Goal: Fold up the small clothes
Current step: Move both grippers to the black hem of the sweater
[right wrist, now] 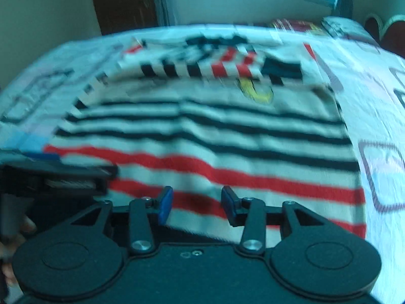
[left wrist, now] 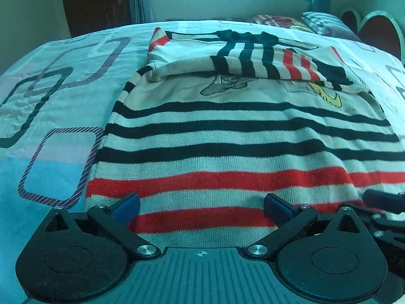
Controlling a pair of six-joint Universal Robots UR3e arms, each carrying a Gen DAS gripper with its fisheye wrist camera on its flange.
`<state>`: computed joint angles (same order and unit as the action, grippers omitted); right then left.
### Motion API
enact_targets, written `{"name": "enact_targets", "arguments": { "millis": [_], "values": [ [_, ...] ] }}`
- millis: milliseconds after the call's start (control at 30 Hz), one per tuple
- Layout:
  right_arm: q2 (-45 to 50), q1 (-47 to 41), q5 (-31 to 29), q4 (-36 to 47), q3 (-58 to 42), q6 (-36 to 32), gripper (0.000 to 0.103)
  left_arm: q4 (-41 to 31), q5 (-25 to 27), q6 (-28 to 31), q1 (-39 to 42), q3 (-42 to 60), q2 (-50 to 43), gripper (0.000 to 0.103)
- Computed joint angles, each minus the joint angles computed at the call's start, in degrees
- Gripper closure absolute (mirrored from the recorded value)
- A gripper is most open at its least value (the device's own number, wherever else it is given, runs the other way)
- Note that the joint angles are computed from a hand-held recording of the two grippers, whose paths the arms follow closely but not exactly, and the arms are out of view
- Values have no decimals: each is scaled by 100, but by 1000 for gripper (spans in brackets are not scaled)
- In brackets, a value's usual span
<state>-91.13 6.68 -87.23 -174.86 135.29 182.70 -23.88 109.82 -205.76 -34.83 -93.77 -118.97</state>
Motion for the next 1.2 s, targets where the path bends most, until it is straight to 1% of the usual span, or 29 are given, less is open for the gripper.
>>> {"name": "enact_targets", "arguments": {
  "millis": [67, 133, 200, 267, 367, 400, 433, 500, 600, 700, 767, 800, 833, 900, 967, 1000, 1067, 1100, 1200],
  "values": [
    [-138, 56, -202, -24, 137, 19, 64, 38, -35, 14, 53, -155, 123, 0],
    [-345, -82, -331, -117, 391, 66, 64, 256, -38, 90, 117, -517, 305, 0],
    [-723, -478, -93, -155, 774, -17, 64, 602, -77, 189, 204, -1029, 558, 0],
    [-1023, -651, -139, -112, 1008, -125, 64, 740, -110, 257, 268, -1350, 771, 0],
    [-1503, -775, -126, 204, 1175, -14, 64, 710, -112, 198, 250, -1642, 1087, 0],
    [-1706, -792, -21, 325, 1222, -6, 63, 608, 8, 123, 150, -1651, 1173, 0],
    [-1902, -780, 105, 443, 1262, -8, 63, 604, -38, 92, 117, -1718, 1274, 0],
    [-2072, -521, 187, 551, 1239, 100, 62, 611, -141, -67, 36, -1843, 1449, 0],
    [-1769, 135, 14, 387, 1086, 305, 62, 670, -216, -168, -156, -1909, 1466, 0],
    [-1290, 633, -302, 294, 967, 449, 62, 601, -88, -124, -354, -1922, 1318, 0],
    [-1087, 903, -645, -91, 1069, 451, 62, 900, 52, -89, -448, -2124, 1303, 0],
    [-1044, 1033, -818, -100, 1041, 433, 62, 874, 67, -67, -459, -2137, 1327, 0],
    [-1057, 1106, -923, -57, 1023, 456, 61, 779, 47, -106, -447, -2128, 1385, 0],
    [-1312, 994, -834, 159, 1075, 561, 61, 545, -14, -177, -423, -2100, 1534, 0],
    [-1607, 913, -826, 383, 1127, 782, 61, 425, 81, -194, -494, -2086, 1619, 0],
    [-1670, 939, -898, 404, 1146, 849, 59, 390, 146, -208, -538, -2098, 1657, 0],
    [-1526, 1152, -1234, 382, 1103, 928, 44, 366, 177, -240, -558, -2154, 1708, 0],
    [-1396, 1271, -1390, 414, 1060, 937, 32, 351, 198, -245, -563, -2178, 1710, 0],
    [-1439, 1287, -1413, 280, 1226, 1008, 33, 486, 119, -300, -491, -2414, 1798, 0]
  ]
}}
